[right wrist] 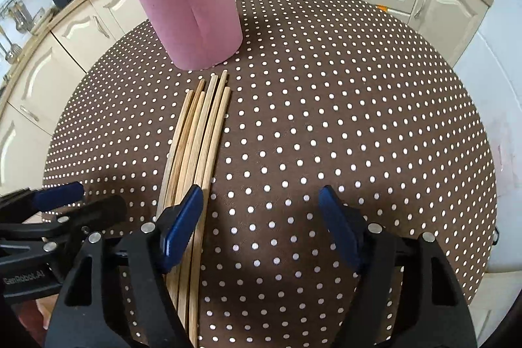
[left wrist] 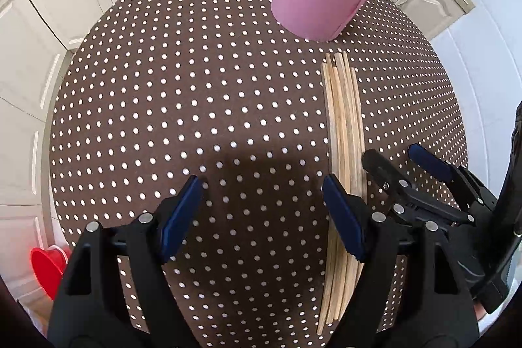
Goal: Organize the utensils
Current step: 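Withdraw both open tools from the cup back over the chopstick row, then close the right tool on a chopstick while the left tool grasps another chopstick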
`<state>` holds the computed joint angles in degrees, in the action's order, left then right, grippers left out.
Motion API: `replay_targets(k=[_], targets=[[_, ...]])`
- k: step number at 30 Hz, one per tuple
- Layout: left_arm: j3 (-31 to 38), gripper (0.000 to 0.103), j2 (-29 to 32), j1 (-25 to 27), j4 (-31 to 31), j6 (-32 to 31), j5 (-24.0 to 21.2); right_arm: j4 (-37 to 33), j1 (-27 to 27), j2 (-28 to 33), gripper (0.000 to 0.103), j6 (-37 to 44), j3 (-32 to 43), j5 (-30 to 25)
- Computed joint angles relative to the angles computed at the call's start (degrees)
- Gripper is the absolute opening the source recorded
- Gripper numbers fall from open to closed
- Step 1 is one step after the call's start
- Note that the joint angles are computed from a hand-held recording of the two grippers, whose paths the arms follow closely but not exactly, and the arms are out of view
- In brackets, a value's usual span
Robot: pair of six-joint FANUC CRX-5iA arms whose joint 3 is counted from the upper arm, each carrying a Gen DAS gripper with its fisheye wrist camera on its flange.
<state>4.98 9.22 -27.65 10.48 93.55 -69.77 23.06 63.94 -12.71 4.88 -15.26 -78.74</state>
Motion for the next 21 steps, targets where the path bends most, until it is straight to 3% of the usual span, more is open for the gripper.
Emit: replay_targets(k=[6,12,18,21], targets=[[1.08,0.075,0.77,1.09,1.06,-1.10,-0.70,-1.80,-1.45,1.85,0.069,0.88,2.17,-0.45],[2.84,0.075,2.17,1.69,0.85,-2.13,-1.54,-2.40,-2.49,3.39,0.059,2.36,3.94,-0.70],[3.77,0.073,2.15,1.49,0.67,-1.73,-1.01,-5.57,-3.62,5.82,0.042,5.53,7.94,-2.97],[4.35,0.073,2.76,1.72,0.94,-2.05,-1.75,-4.52,-2.46,9.64,0.033,10.01,11.04,-7.51]])
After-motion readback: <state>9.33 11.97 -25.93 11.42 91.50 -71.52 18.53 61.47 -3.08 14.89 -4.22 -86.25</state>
